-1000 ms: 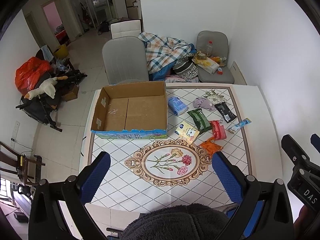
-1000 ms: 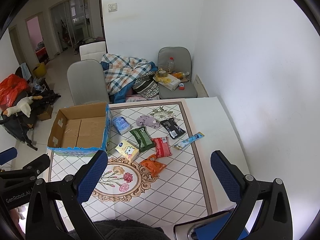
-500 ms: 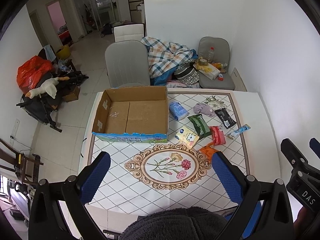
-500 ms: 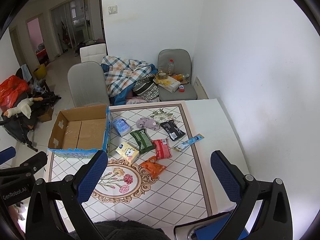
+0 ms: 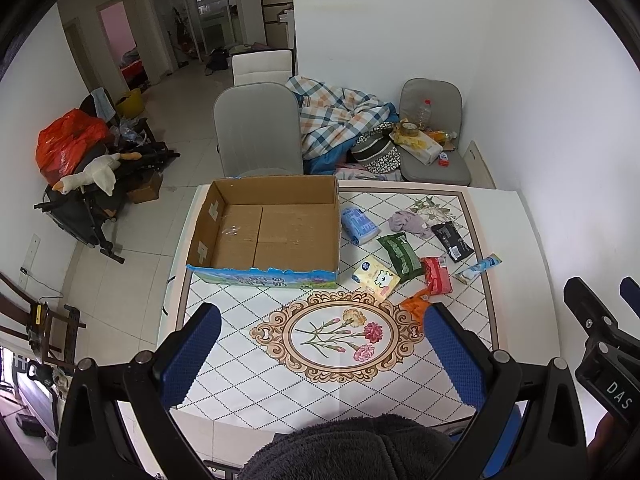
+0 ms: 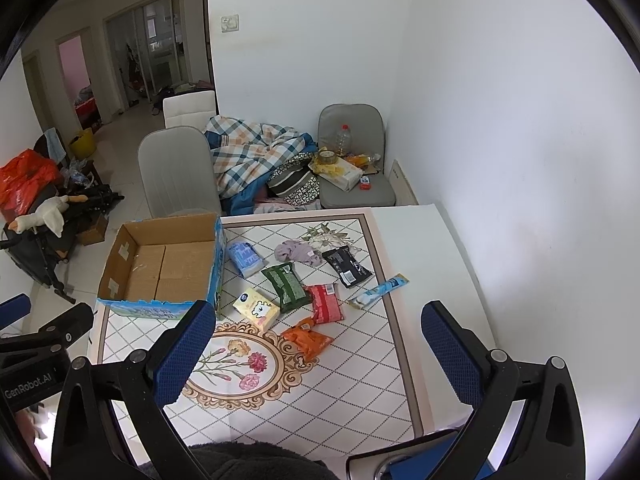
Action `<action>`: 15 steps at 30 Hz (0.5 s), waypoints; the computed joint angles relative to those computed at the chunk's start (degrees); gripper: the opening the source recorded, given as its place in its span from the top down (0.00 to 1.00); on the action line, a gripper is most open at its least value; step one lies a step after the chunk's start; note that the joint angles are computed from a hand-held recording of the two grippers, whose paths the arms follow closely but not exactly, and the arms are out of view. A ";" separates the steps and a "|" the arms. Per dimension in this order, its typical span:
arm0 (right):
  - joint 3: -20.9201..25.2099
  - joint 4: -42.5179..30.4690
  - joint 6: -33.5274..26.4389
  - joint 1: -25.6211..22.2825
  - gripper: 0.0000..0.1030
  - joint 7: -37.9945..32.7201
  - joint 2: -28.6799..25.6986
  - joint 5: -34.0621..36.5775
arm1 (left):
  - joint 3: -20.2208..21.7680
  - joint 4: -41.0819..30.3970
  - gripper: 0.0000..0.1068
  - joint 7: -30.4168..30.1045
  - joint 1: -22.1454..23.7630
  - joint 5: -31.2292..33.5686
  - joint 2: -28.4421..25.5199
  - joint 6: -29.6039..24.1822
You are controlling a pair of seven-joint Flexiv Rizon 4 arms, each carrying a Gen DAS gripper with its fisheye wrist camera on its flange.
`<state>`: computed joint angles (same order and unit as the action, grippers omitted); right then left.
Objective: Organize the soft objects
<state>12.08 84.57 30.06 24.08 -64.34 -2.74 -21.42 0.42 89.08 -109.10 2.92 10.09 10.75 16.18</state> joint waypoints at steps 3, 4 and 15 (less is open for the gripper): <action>-0.02 -0.04 -0.03 0.01 0.00 -0.16 0.00 0.10 | 0.14 0.12 0.04 0.20 0.06 -0.22 0.09 0.04; -0.04 -0.01 0.00 -0.02 0.00 -0.17 0.03 0.12 | 0.09 0.08 0.04 0.11 0.07 -0.22 0.15 0.01; -0.07 0.25 0.15 -0.08 0.00 0.18 0.05 -0.13 | 0.02 -0.03 0.04 0.05 0.17 -0.25 0.06 0.09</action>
